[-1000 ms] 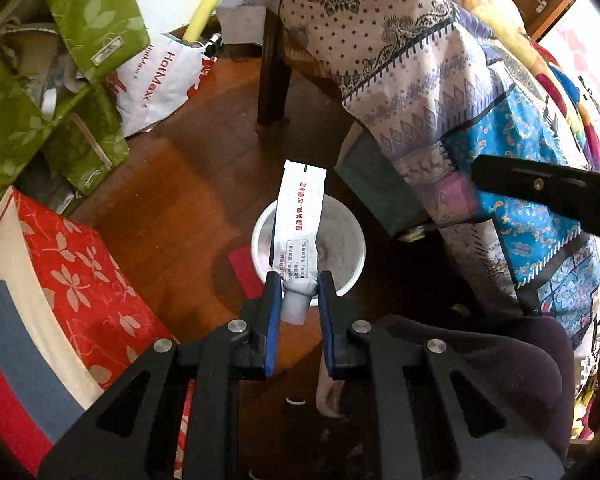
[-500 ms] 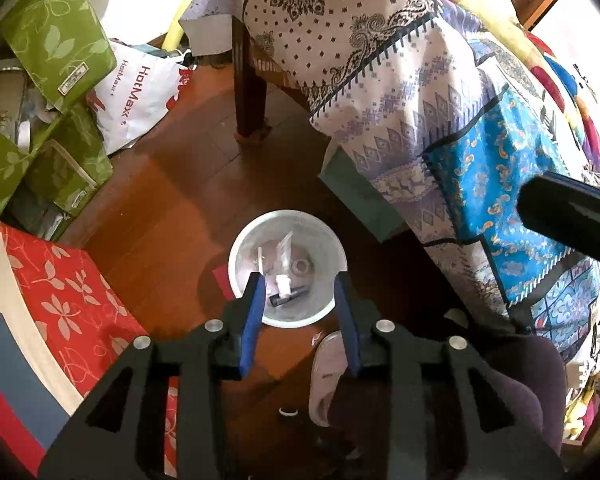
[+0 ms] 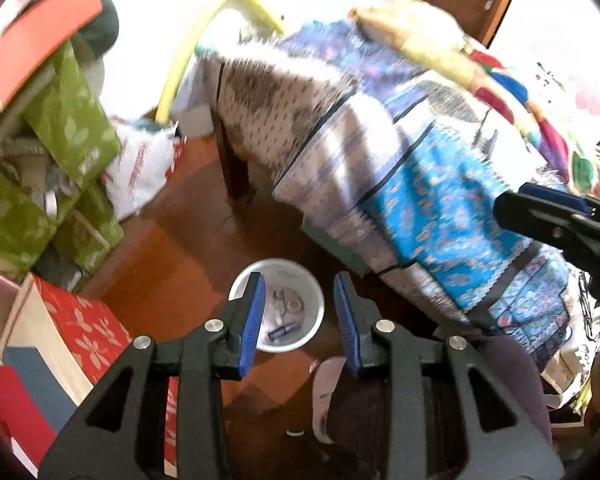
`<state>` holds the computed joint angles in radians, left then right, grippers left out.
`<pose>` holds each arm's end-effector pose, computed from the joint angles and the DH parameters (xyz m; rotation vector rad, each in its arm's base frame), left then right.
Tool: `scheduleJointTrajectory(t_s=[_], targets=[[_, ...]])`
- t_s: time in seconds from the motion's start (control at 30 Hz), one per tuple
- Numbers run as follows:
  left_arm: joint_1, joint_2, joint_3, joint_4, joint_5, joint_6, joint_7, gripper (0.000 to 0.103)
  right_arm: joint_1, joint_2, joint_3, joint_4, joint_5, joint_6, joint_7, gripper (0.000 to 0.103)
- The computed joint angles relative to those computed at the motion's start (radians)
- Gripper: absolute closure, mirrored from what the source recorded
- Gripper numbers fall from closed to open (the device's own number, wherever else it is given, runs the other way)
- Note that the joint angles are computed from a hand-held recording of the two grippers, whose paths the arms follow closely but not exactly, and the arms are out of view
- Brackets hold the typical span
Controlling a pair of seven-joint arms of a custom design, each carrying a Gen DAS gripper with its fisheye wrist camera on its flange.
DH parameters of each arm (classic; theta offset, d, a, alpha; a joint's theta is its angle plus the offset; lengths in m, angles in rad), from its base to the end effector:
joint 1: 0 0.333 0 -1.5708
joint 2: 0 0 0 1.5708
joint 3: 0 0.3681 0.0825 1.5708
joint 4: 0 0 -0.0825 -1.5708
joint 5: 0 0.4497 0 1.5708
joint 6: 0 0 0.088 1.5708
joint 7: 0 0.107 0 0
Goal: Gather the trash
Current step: 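Move both open tools back over the items on the quilt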
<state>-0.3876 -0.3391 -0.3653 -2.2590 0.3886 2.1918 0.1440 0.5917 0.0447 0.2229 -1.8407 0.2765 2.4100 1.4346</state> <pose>0.3822 -0.3602 0.5436 -2.3364 1.4050 -0.5026 0.4684 0.4951 0.5888 -2.3737 0.9753 -0.0065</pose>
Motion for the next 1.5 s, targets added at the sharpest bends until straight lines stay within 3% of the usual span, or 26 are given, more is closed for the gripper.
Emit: scheduleJointTrajectory(t_s=[0.4,0.57,0.8,1.07,1.27,1.5], targets=[[-0.008,0.138,-0.066,0.279,0.235,-0.079,-0.021,0.067,-0.068,-0.185,-0.037,-0.138,0.042,0.152,-0.044,0.053],[-0.044,0.252,-0.054,0.409,0.313,-0.057,0.0,0.065,-0.108,-0.234,-0.059,-0.174,0.051,0.191,-0.048,0.053],[-0.126,0.462,-0.003,0.64,0.358,-0.039,0.121,0.065,-0.184,-0.272,-0.087,-0.214,0.024,0.233,-0.009,0.053],[-0.21,0.686,0.079,0.881,0.306,-0.018,0.274,0.061,-0.273,-0.253,-0.113,-0.231,-0.033,0.245,0.078,0.053],[-0.229,0.872,0.117,1.077,0.174,0.002,0.419,0.061,-0.326,-0.199,-0.136,-0.219,-0.071,0.229,0.149,0.053],[-0.246,1.11,0.152,1.366,0.018,-0.032,0.584,0.061,-0.348,-0.105,-0.159,-0.169,-0.07,0.187,0.173,0.053]])
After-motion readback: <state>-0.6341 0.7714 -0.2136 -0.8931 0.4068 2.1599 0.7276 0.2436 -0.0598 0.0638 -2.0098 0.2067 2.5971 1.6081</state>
